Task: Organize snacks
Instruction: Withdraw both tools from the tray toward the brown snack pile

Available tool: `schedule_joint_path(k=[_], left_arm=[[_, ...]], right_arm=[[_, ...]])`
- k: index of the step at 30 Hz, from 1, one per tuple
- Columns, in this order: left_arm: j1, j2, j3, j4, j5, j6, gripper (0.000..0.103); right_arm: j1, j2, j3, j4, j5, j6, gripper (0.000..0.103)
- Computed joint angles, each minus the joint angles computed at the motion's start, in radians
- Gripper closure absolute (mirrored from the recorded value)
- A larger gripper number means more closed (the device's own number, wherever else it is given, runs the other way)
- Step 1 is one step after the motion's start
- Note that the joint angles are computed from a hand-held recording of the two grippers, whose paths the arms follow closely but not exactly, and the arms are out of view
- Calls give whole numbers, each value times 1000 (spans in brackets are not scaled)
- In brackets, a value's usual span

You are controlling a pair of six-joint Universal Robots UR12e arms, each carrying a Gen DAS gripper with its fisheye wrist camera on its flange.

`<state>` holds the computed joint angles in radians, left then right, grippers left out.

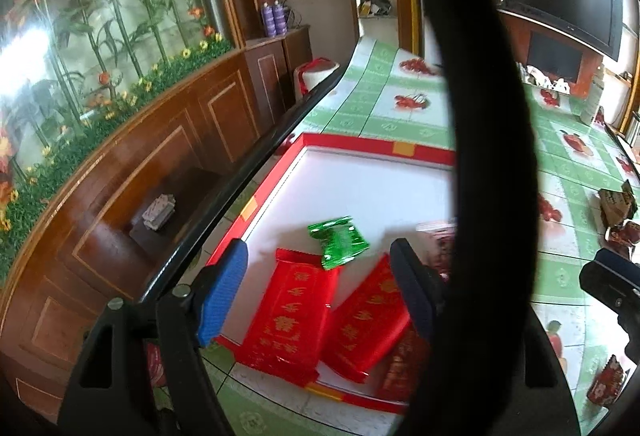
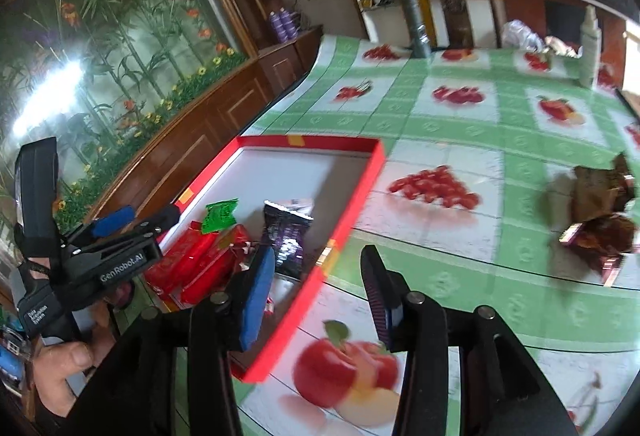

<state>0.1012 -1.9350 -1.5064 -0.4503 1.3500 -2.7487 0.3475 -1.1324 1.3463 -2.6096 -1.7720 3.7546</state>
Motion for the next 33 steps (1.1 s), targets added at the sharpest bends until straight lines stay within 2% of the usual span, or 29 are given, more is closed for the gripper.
schedule_joint_path(k=[3, 5, 9, 13, 17, 22, 27, 33], left_arm=[[-8, 17, -26, 50, 4, 16, 21], [-12, 27, -41, 78, 4, 25, 21], [-13, 47, -59, 79, -28, 37, 21], [-17, 66, -80, 89, -48, 56, 21], [-21, 77, -89, 82, -64, 72, 19], [-30, 86, -95, 57, -73, 89, 18], [-43, 100, -111, 43, -80, 114, 18], [-57, 111, -119, 27, -84, 131, 18]], right_arm=[[5, -22, 27, -9, -34, 10, 57], [9, -34, 43, -13, -64, 11, 54], [18, -52, 59, 14, -128, 17, 51], [32, -70, 68, 79, -221, 31, 46], [47, -89, 80, 154, -329, 54, 35], [53, -122, 103, 256, -423, 126, 35], [49, -156, 141, 296, -463, 184, 33], [42, -183, 178, 305, -466, 220, 32]])
